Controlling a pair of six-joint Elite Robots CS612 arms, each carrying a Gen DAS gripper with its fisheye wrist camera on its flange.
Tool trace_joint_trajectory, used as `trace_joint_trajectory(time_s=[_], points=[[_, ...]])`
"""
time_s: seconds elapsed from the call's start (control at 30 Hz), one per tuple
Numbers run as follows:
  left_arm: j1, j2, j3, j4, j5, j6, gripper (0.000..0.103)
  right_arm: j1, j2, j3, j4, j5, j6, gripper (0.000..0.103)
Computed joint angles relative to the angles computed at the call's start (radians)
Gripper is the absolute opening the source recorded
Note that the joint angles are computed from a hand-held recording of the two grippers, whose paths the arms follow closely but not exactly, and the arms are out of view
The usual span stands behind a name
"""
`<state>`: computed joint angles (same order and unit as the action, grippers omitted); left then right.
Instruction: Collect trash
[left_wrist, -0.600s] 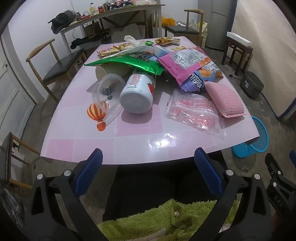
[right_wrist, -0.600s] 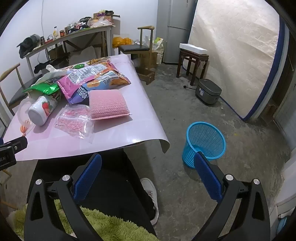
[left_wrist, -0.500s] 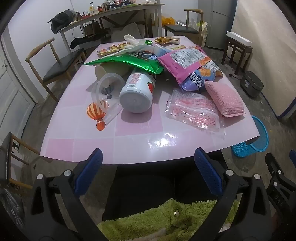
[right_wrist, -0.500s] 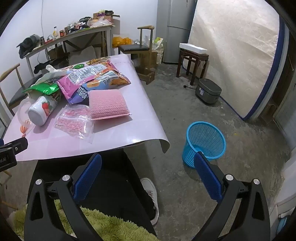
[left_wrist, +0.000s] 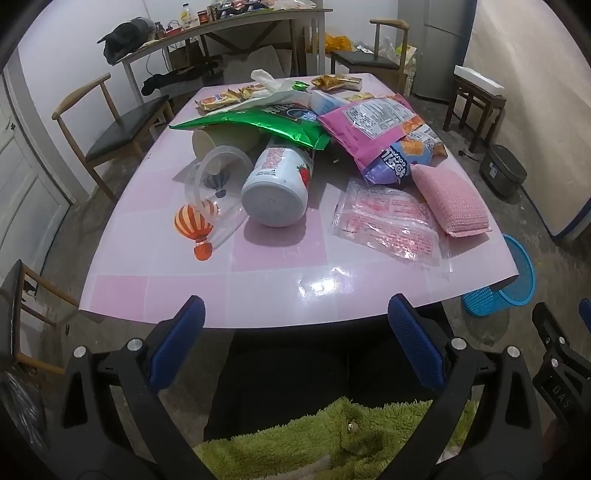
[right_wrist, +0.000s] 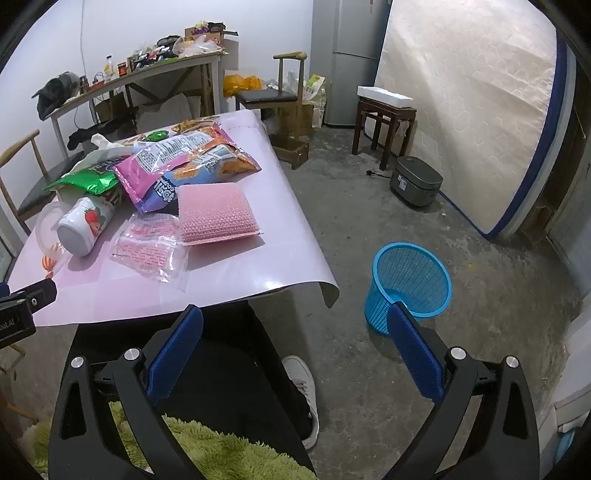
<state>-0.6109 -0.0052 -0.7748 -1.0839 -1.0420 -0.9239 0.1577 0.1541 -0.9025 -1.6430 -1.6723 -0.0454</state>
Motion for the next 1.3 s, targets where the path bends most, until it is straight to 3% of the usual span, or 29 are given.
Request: trace_joint_trajectory(time_s=[1.3], points=[[0.01, 0.006, -0.016, 0.007, -0.014, -0.013, 0.096, 0.005, -0.013, 0.019, -0.005, -0.003, -0.003, 0.097]])
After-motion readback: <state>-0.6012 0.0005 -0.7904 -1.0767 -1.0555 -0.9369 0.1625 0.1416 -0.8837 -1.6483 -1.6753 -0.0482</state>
